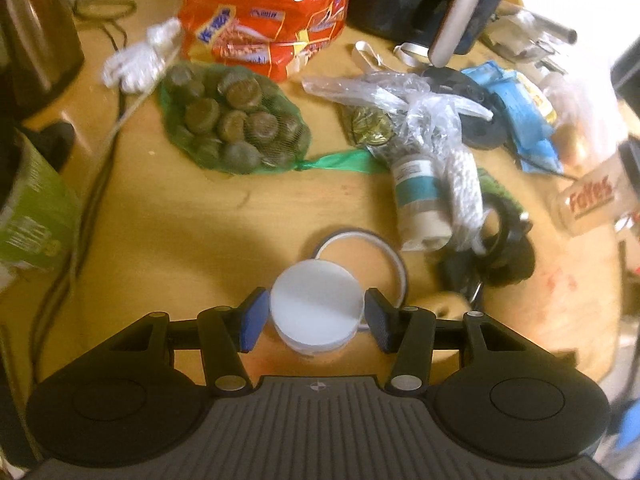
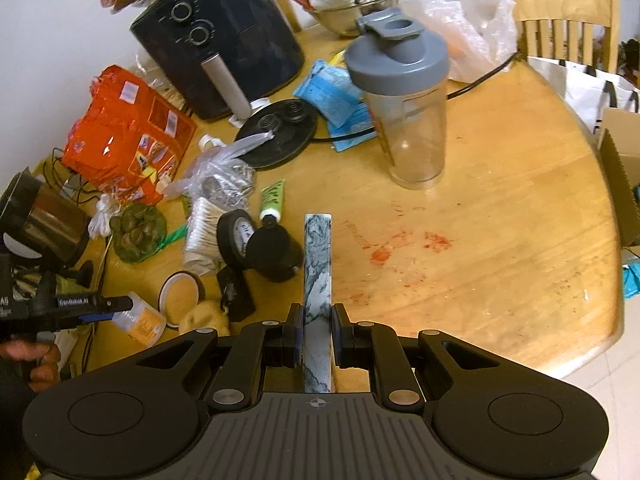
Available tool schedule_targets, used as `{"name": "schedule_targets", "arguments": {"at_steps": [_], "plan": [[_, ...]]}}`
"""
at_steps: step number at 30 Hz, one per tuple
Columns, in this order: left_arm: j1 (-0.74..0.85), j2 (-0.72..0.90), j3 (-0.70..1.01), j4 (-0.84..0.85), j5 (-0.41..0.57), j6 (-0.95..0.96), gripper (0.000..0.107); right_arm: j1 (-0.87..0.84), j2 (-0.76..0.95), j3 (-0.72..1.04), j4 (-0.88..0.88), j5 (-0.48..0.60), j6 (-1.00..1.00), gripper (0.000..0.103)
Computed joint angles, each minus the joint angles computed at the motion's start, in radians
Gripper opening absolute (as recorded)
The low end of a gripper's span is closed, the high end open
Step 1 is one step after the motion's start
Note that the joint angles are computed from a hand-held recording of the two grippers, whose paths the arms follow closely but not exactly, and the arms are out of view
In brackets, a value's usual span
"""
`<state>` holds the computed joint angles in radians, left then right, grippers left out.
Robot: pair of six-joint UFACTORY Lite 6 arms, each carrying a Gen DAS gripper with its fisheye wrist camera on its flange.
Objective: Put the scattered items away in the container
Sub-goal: 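Carry the strip into the cardboard box and open the right tool while the left tool carries the jar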
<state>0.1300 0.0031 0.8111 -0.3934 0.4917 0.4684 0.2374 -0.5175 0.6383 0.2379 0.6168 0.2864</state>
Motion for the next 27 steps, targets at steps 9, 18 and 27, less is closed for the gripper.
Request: {"name": "schedule_targets", "arguments": {"at_steps": [9, 18, 27], "plan": [[-0.05, -0.15, -0.187, 0.176, -0.103, -0.056, 0.052, 0.063, 0.062, 0.033, 0.01, -0.014, -0.011, 0.017], [-0.063, -0.088, -0.155, 0.181, -0.116, -0.109, 0.053, 0.1, 0.074, 0.048, 0.001, -0.01, -0.003, 0.017], [-0.069, -0.067, -0.157, 0.203, -0.128, -0.15, 0.053, 0.112, 0.027, 0.025, -0.03, 0.01, 0.042, 0.017]]}}
